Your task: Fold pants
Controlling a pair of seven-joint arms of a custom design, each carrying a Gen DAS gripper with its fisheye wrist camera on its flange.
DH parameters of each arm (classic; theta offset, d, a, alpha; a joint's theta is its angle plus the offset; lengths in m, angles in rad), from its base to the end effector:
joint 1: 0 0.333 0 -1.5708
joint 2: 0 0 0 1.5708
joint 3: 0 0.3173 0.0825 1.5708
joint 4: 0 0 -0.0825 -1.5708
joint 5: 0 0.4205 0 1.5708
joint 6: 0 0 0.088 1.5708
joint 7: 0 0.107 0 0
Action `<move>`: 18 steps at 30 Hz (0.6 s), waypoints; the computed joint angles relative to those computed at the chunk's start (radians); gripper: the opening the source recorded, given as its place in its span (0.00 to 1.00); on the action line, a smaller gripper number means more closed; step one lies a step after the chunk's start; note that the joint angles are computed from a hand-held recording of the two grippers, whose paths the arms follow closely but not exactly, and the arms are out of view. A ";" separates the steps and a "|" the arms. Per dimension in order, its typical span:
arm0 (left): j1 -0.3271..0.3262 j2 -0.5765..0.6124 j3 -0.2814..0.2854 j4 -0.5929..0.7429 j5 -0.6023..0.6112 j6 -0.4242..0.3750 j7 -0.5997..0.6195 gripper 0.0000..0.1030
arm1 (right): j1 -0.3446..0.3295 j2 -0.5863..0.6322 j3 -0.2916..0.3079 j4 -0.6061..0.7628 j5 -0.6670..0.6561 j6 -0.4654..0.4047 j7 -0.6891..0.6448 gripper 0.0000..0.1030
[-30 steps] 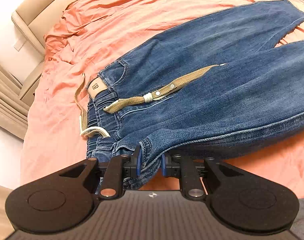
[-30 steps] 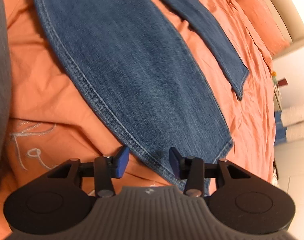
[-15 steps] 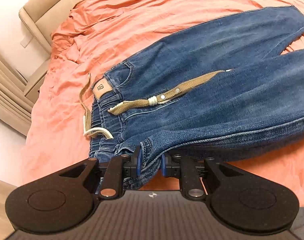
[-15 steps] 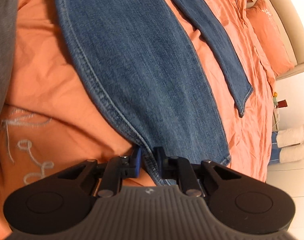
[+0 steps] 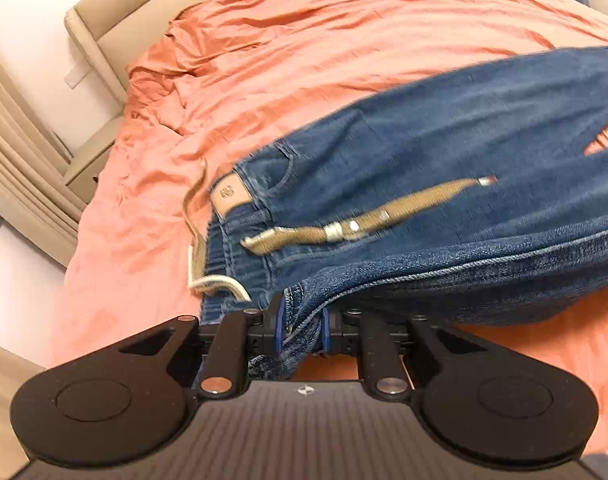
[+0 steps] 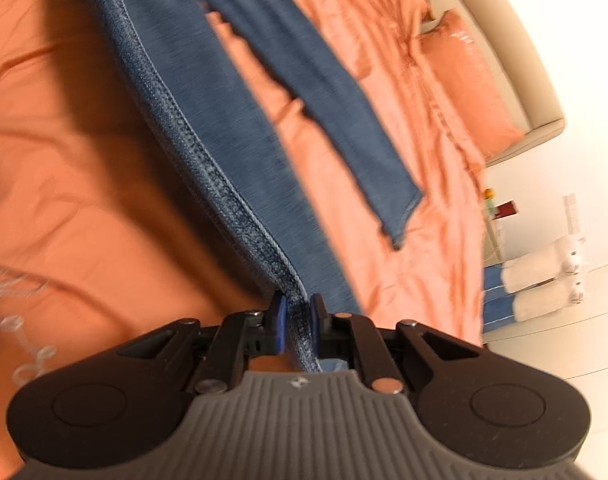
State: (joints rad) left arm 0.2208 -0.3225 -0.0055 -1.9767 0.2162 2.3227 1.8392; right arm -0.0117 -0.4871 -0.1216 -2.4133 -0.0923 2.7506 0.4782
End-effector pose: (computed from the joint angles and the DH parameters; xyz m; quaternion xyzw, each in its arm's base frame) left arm 0.5258 0.1185 0.6783 -0.6143 0.7116 -0.0835 0.3305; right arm 0.4817 -0.0677 0.5732 -0.8820 0.2499 -0.3944 0.0643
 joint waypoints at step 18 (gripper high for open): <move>-0.023 0.399 -0.024 0.476 0.223 0.061 -0.264 0.17 | 0.002 0.626 0.055 0.707 -0.228 0.113 0.407 0.00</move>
